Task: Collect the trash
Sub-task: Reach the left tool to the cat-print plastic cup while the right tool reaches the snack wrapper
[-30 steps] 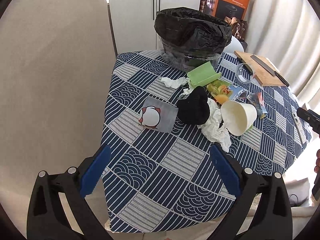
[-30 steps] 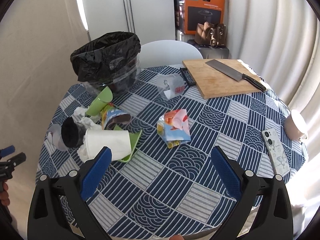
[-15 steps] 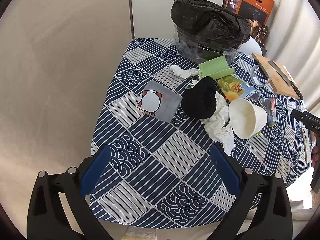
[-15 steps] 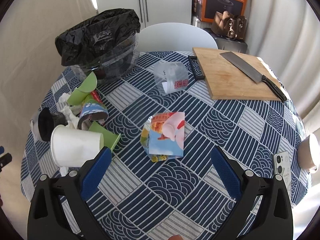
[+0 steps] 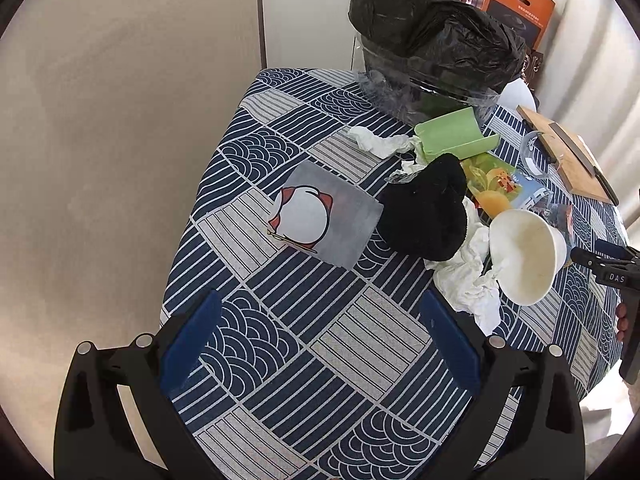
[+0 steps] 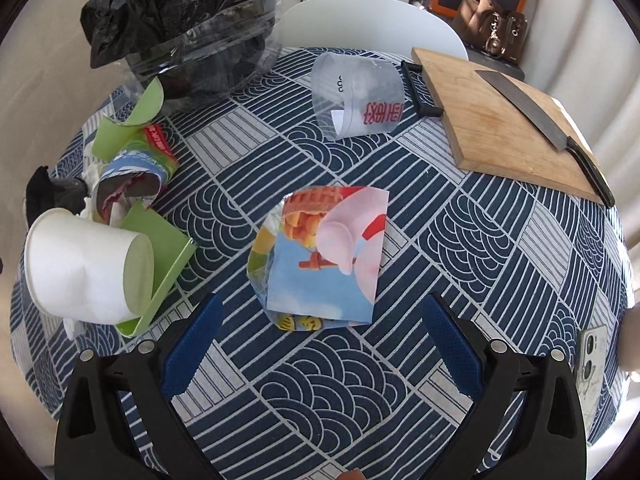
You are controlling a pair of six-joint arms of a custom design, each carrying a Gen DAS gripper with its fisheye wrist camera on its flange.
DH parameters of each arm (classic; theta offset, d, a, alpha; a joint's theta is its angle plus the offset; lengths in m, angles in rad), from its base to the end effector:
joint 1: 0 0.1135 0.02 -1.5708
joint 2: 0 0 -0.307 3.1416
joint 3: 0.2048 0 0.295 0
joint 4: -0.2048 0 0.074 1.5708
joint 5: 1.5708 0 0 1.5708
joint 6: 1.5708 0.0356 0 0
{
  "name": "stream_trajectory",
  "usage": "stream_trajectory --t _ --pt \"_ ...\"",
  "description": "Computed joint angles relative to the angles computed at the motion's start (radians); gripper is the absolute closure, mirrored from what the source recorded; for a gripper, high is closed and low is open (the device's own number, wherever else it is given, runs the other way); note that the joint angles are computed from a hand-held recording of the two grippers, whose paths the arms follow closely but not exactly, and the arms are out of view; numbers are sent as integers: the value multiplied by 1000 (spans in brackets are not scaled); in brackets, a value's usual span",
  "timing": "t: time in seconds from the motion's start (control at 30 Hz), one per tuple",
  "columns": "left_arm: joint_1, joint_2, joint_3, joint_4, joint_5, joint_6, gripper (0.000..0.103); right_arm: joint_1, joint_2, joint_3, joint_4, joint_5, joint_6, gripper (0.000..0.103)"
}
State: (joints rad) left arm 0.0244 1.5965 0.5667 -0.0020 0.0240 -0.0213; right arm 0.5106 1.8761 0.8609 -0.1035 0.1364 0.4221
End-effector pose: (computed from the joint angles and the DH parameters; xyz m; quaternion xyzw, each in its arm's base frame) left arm 0.2843 0.0061 0.1097 -0.0188 0.9637 -0.0112 0.2662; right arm 0.3194 0.1733 0.0943 -0.0277 0.9720 0.0412 0.2296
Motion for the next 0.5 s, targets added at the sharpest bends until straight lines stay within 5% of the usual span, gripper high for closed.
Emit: stream_trajectory --t 0.5 --pt "-1 326 264 -25 63 249 6 -13 153 126 -64 29 27 8"
